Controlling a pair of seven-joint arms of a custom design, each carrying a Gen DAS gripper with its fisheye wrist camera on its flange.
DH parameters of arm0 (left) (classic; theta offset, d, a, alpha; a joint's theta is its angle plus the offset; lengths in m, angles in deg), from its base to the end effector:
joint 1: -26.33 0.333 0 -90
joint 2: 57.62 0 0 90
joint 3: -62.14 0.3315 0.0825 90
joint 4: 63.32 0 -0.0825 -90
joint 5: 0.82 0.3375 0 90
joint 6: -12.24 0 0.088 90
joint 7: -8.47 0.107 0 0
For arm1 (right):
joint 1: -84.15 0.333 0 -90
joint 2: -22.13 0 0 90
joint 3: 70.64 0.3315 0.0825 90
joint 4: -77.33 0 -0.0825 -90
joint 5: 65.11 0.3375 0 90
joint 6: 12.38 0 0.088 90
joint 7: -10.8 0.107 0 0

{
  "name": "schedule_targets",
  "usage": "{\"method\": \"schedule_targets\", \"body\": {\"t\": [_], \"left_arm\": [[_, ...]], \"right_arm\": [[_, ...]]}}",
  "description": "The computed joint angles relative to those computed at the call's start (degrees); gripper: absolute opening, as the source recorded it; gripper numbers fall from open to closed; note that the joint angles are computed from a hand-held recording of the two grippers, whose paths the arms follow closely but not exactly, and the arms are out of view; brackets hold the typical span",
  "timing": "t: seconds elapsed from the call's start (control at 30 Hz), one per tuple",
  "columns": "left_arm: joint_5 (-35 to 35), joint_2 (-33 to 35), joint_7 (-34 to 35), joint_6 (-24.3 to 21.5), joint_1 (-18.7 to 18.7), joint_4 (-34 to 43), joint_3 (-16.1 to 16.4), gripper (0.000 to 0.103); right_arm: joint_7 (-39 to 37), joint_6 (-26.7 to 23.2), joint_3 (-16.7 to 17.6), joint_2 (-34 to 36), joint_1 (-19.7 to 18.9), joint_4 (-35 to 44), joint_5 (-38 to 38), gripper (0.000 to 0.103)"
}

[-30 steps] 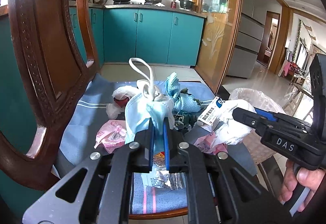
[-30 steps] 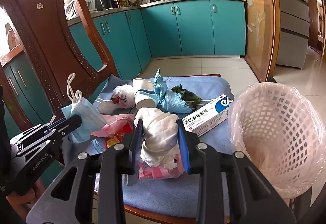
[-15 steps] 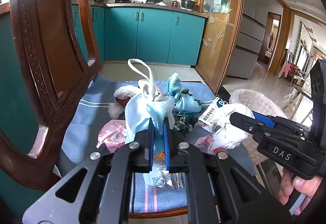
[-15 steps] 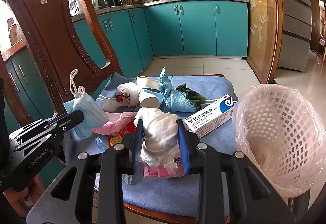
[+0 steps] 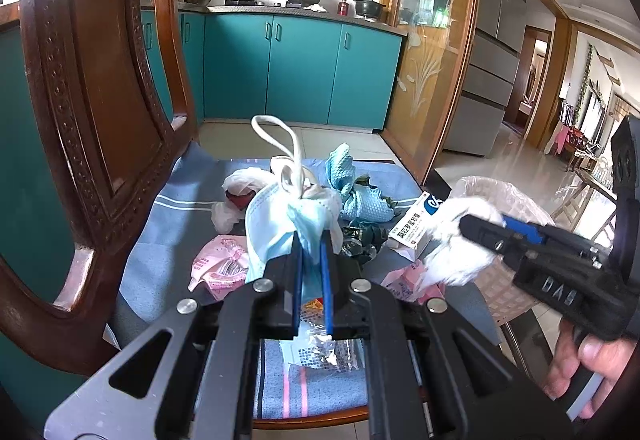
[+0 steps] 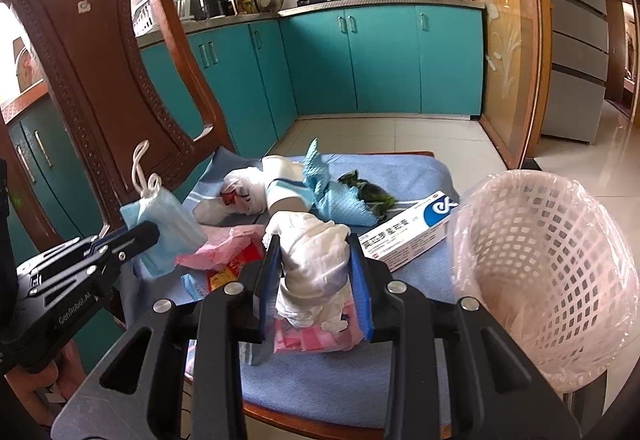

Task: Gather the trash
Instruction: 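Carry the white tissue over the white basket and open the right tool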

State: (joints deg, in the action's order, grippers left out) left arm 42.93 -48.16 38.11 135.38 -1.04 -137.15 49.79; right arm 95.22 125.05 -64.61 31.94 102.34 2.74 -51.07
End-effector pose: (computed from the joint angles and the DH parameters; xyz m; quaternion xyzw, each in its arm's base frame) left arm 0.4862 -0.3451 0.7544 -0.6780 0.5635 -0.3482 0.3186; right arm 0.5533 0.2414 0.7673 -0.7430 0.4865 -0.1596 0.4310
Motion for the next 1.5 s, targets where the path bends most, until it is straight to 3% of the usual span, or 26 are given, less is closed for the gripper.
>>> {"method": "schedule_targets", "body": {"t": [0.33,0.8,0.83,0.9,1.03,1.1,1.33,1.5], "left_arm": [[-0.4,0.3,0.0,-0.7,0.0,0.6,0.1,0.009],[-0.7,0.9,0.5,-1.1,-0.5,1.6,0.3,0.01],[-0.7,0.8,0.6,-1.0,-0.4,1.5,0.4,0.01],[-0.7,1.0,0.8,-1.1,-0.5,1.6,0.3,0.01],[-0.8,1.3,1.1,-1.3,-0.6,2.0,0.4,0.01],[-0.8,1.4,1.1,-1.2,-0.8,2.1,0.5,0.01],[-1.3,2.5,3.3,0.5,-1.2,2.7,0.3,0.01],[-4.9,8.4,8.3,0.0,-3.4,11.2,0.4,0.01]], "right_arm": [[8.1,1.6,-3.9,0.9,-2.4,2.2,-8.2,0.033],[17.6,-3.2,-6.0,3.4,-6.1,5.0,-15.6,0.034],[18.2,-3.4,-6.1,3.5,-5.9,4.9,-16.5,0.035],[20.2,-3.8,-6.6,3.8,-5.2,5.2,-19.1,0.049],[19.7,-2.8,-6.0,3.3,-5.6,4.3,-18.3,0.058],[21.0,-0.5,-6.1,2.1,-5.2,2.3,-19.2,0.078],[21.1,4.4,-5.3,0.1,-4.5,-0.6,-20.4,0.08],[20.9,6.7,-5.0,-0.9,-4.8,-1.9,-19.1,0.086]]}}
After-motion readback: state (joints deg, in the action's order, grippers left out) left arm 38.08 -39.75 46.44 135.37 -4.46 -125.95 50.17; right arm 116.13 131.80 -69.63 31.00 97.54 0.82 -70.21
